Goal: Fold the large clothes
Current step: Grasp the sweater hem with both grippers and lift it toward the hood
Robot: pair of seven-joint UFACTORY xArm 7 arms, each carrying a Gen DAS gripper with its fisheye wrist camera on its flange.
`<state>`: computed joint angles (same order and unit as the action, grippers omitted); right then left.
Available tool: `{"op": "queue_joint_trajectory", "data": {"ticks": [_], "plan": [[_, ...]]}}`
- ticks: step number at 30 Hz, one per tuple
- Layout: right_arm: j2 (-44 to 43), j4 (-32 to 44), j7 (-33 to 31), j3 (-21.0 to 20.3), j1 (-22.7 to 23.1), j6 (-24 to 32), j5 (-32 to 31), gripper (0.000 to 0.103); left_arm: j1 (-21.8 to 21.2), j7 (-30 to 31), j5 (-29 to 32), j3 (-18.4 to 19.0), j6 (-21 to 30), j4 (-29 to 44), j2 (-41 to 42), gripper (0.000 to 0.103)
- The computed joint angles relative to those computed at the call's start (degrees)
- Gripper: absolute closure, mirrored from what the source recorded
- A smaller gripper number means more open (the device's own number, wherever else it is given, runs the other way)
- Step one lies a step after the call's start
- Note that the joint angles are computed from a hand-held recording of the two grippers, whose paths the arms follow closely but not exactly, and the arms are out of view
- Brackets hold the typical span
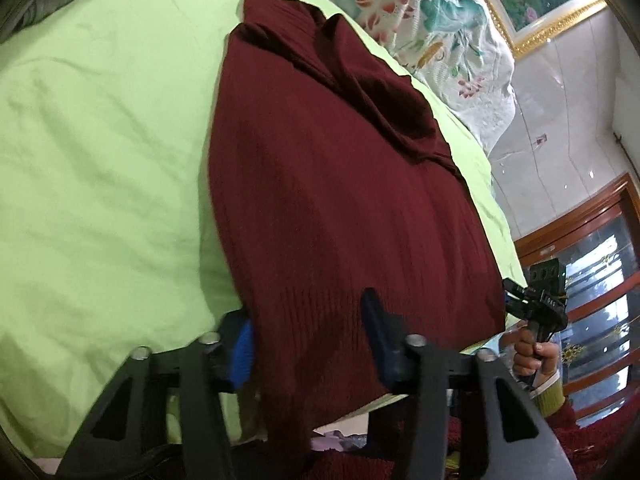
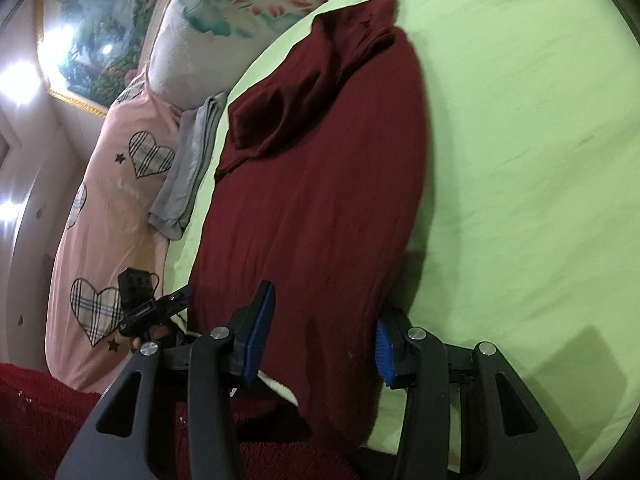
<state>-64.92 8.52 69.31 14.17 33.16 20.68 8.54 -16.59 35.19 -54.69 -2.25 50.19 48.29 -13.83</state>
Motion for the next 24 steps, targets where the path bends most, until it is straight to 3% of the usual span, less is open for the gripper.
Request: {"op": "queue_joint_trajectory", "data": {"ticks": [5, 8, 10, 13, 16, 24], "plan": [[2.5, 1.6, -2.0, -0.2, 1.8, 1.2, -0.1, 0.065, 0.2, 0.5, -1.3, 0.2, 2.2, 0.4, 0.5, 0.065], [3.2, 1.6, -2.0, 0.2, 1.7, 1.5, 0.1, 0.080, 0.2, 0.3, -1.2, -0.1, 2.1, 0.5, 1.2, 0.098], [3.5, 2.2, -1.8, 1.1, 1.1, 3.0, -0.3, 0.096, 0.3, 0.0, -1.7, -0.4, 1.6, 0.1, 1.1, 0.100], [3.2, 2.9, -1.3, 2.6, -0.1, 4.3, -1.3, 0.097, 0.0, 0.2, -2.0, -0.7, -0.3, -0.8, -0.4, 0.100], [1.8, 2.7, 0.2, 4.3, -1.8, 1.9, -2.4, 0.098, -0.9, 0.7, -4.2, -0.4, -1.4, -0.8, -2.0, 0.100], [3.1, 6.1, -2.9, 2.7, -7.3, -4.8, -6.4, 0.098, -2.8, 2.7, -8.5, -0.2, -4.2, 6.7, -0.9, 0.100]]}}
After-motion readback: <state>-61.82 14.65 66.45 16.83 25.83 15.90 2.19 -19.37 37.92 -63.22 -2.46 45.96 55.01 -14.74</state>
